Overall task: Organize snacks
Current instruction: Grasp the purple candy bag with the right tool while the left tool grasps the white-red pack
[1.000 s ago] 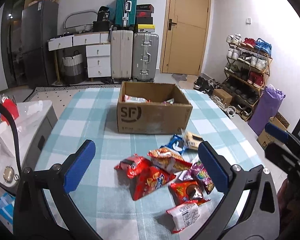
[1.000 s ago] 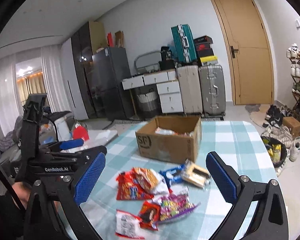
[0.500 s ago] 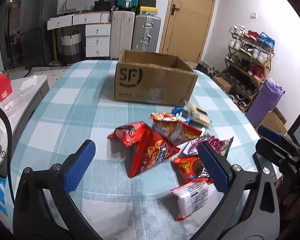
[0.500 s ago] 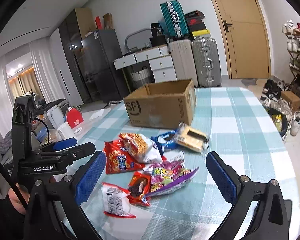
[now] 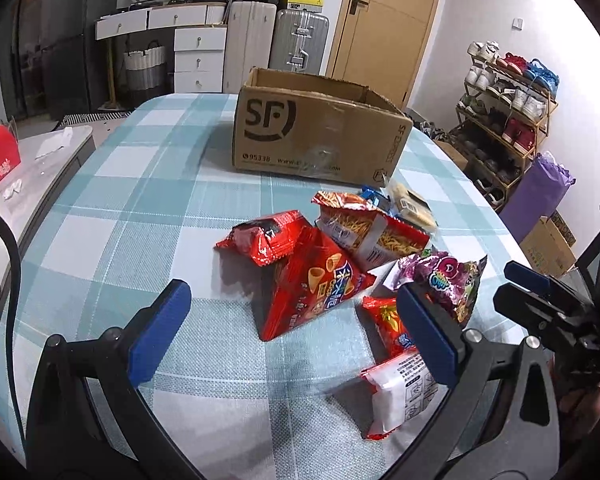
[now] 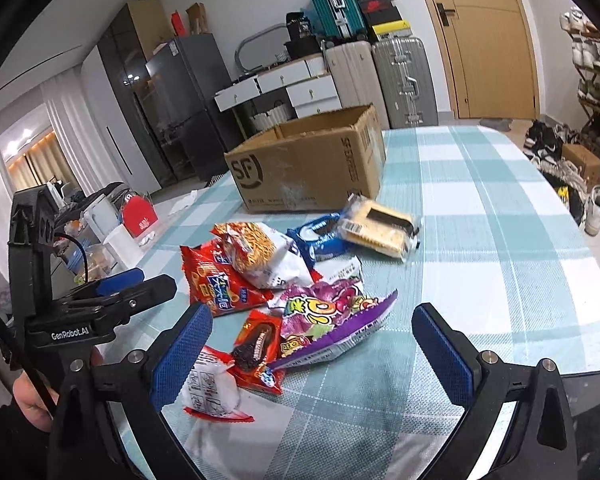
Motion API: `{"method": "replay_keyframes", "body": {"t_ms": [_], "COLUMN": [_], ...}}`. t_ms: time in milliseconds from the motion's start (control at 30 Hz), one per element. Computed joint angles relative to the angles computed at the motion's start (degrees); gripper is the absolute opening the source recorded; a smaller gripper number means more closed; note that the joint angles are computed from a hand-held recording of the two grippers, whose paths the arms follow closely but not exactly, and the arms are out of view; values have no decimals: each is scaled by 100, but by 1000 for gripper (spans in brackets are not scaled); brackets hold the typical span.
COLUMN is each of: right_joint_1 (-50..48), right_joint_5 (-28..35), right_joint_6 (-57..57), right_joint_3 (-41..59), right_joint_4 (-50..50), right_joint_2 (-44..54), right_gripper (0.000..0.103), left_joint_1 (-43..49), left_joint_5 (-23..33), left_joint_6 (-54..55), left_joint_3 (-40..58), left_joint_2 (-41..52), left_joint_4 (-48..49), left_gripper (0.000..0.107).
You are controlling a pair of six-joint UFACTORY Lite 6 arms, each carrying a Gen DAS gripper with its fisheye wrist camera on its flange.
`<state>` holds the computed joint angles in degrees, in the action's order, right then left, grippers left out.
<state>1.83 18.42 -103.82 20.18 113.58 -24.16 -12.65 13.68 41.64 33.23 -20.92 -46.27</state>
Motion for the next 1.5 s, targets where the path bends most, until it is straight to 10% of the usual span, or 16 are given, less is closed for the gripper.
{"method": "replay_keyframes", "body": {"t_ms": [300, 433, 700, 867, 1167, 1500], "right_joint_1": [-285, -372, -511, -593, -768, -1108], "right_joint_5": [406, 543, 813, 1147, 1286, 1404], "right_joint_6": [23, 190, 329, 491, 310, 336], "right_joint_3": [333, 590, 1000, 1236, 1013, 428], "right_joint_4": [56, -5, 117, 58, 177, -64], "right_joint_2": [933, 1539, 2316, 2689, 2432, 1609], "right_gripper": [102, 77, 74, 54, 25, 25], "left_joint_1": [-22, -38, -80, -119, 14, 144], "left_joint_5": [-55, -79, -48, -40, 178, 456], "left_joint_6": [1019, 1452, 2012, 2090, 1948, 1372], "left_joint_3": [-126, -190, -276, -300, -322, -418], "left_joint_2": [253, 338, 517, 583, 557, 201], "left_joint_4": [-958, -1356, -1846, -1942, -1770, -1223], "left_gripper": [102, 102, 102, 102, 102, 102]}}
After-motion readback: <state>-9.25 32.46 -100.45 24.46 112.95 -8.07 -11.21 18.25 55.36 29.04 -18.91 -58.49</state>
